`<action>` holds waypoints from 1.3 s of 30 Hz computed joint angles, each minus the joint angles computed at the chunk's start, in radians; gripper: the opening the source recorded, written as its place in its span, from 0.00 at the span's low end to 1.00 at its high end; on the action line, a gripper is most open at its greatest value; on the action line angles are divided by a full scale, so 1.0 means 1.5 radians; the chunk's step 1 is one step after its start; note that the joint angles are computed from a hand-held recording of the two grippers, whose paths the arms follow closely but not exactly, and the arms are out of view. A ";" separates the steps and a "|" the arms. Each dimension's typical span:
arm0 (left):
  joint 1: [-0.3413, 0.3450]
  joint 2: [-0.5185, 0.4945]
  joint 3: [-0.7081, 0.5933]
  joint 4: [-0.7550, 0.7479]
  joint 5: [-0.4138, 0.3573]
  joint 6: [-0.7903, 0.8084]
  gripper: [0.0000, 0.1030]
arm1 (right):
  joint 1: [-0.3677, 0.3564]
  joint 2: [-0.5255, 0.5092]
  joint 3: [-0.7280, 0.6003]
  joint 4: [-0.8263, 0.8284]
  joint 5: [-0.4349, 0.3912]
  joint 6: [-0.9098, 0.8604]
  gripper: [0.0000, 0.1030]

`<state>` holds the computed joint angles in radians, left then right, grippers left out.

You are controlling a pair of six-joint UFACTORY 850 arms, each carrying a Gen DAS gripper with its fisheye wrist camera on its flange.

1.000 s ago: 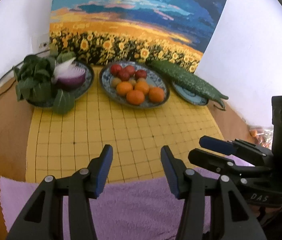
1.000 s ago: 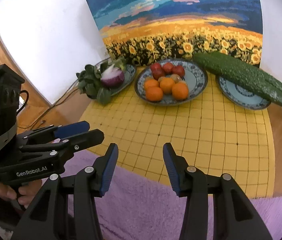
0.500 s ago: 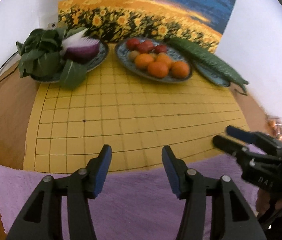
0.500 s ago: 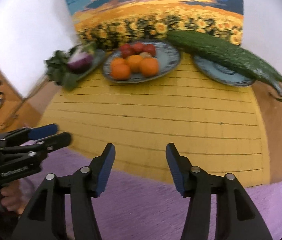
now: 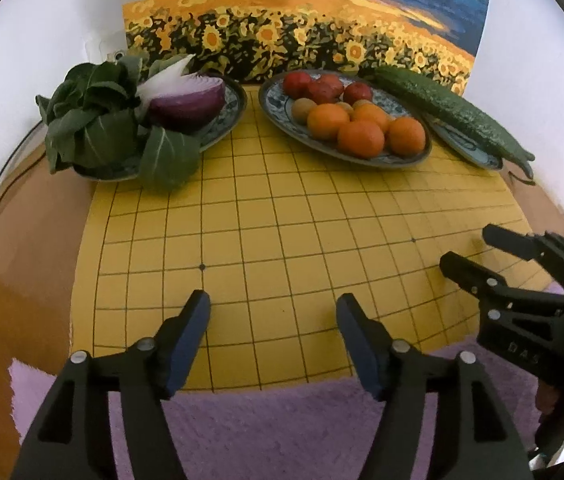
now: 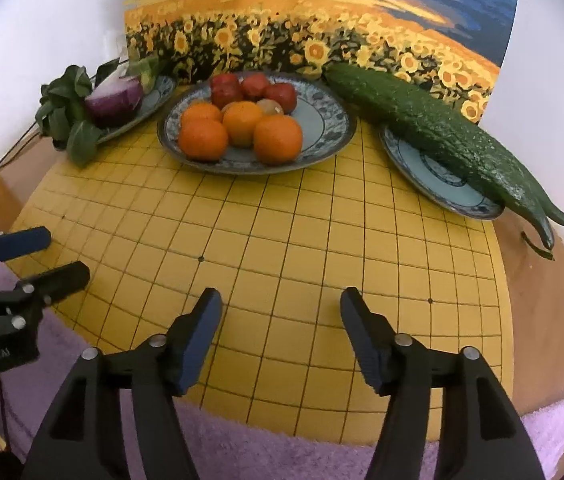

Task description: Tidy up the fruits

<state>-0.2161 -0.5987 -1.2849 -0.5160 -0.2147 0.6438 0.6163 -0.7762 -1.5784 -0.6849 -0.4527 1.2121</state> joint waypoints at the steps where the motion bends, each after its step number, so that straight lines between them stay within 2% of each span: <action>1: -0.001 -0.002 -0.001 0.018 0.003 -0.017 0.72 | -0.001 -0.001 -0.003 -0.002 -0.003 0.002 0.67; 6: -0.007 -0.011 -0.010 0.082 0.014 -0.076 0.81 | -0.010 0.002 0.002 0.028 0.003 0.009 0.82; 8: -0.012 -0.015 -0.014 0.147 0.018 -0.138 0.89 | -0.014 -0.001 -0.001 0.040 -0.001 0.001 0.89; 12: -0.015 -0.029 -0.033 0.190 0.007 -0.188 0.97 | -0.022 -0.008 -0.010 0.079 -0.011 -0.028 0.99; 14: -0.016 -0.035 -0.041 0.193 0.005 -0.190 1.00 | -0.025 -0.013 -0.016 0.093 -0.013 -0.039 1.00; 21: -0.018 -0.051 -0.065 0.199 0.004 -0.198 1.00 | -0.035 -0.027 -0.043 0.138 -0.028 -0.088 1.00; 28: -0.026 -0.099 -0.165 0.312 -0.132 -0.320 1.00 | -0.053 -0.071 -0.129 0.273 -0.104 -0.218 1.00; 39: -0.031 -0.128 -0.209 0.301 -0.139 -0.302 1.00 | -0.069 -0.121 -0.213 0.292 -0.131 -0.259 1.00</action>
<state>-0.2633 -0.7909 -1.5984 -0.0647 -0.4235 0.1911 0.5123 -0.9582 -1.8985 -0.2465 -0.6487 0.8235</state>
